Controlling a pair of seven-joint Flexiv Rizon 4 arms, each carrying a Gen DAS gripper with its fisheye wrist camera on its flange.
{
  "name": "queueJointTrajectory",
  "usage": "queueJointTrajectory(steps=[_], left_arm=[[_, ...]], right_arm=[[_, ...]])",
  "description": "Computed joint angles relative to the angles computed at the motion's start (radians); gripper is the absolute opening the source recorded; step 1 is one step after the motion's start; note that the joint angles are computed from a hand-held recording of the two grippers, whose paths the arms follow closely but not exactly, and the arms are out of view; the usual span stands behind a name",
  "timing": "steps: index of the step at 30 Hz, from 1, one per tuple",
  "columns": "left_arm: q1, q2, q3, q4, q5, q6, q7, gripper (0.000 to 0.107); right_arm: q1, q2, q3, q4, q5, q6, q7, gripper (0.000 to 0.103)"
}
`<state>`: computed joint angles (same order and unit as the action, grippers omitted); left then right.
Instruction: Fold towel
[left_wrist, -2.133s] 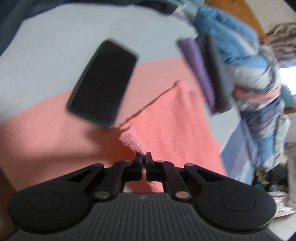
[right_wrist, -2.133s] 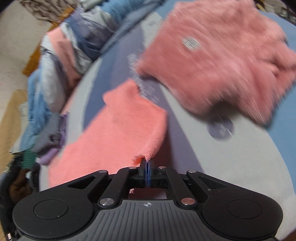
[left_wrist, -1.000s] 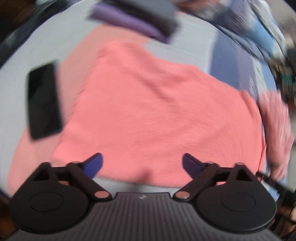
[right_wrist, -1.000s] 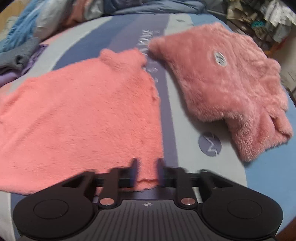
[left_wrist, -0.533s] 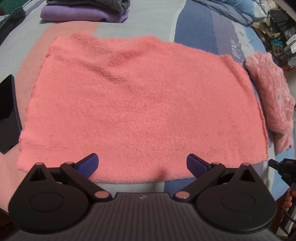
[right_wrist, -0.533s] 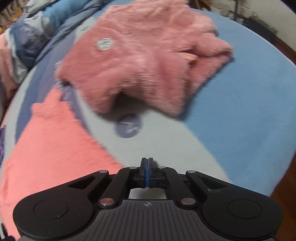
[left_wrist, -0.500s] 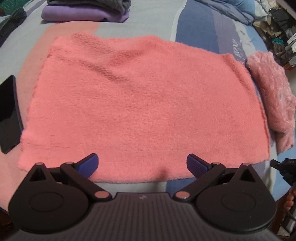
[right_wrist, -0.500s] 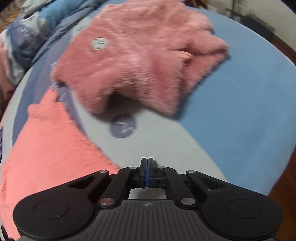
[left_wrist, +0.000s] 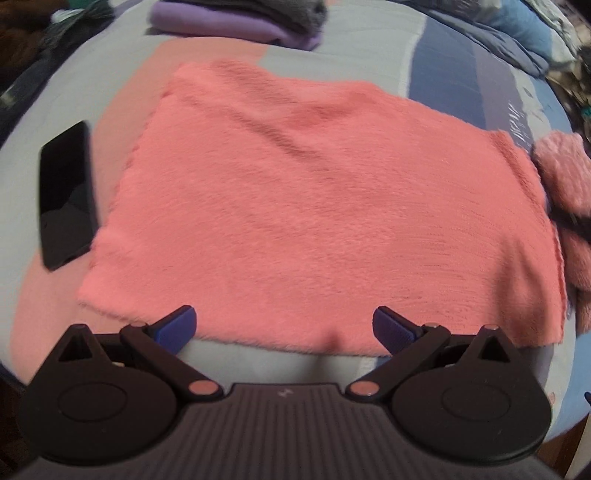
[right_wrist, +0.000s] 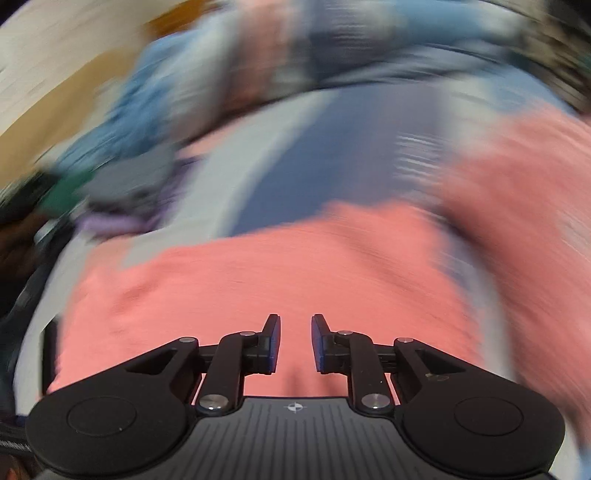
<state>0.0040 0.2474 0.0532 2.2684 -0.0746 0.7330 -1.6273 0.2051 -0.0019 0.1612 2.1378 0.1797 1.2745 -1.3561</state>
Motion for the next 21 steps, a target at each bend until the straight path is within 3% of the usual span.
queueJointTrajectory(steps=[4, 7, 10, 14, 18, 21], left_arm=[[0.032, 0.046, 0.015, 0.032, 0.056, 0.000, -0.042, 0.103], [0.059, 0.075, 0.036, 0.069, 0.054, 0.014, -0.085, 0.103], [0.092, 0.100, 0.053, 0.124, 0.033, 0.060, -0.167, 0.103], [0.140, 0.121, 0.068, 0.216, -0.008, 0.176, -0.343, 0.103], [0.178, 0.123, 0.075, 0.271, -0.028, 0.263, -0.467, 0.103], [0.185, 0.105, 0.086, 0.289, -0.045, 0.308, -0.479, 0.103]], right_arm=[[0.036, -0.195, 0.094, -0.288, 0.214, -0.099, -0.442, 0.024], [0.041, -0.355, 0.174, -0.518, 0.239, -0.222, -0.662, 0.026], [0.090, -0.494, 0.187, -0.706, 0.154, -0.328, -0.744, 0.030], [0.170, -0.667, 0.178, -0.941, 0.008, -0.478, -0.757, 0.033], [0.237, -0.757, 0.139, -1.067, -0.052, -0.581, -0.773, 0.033], [0.281, -0.795, 0.107, -1.105, -0.105, -0.598, -0.773, 0.033]])
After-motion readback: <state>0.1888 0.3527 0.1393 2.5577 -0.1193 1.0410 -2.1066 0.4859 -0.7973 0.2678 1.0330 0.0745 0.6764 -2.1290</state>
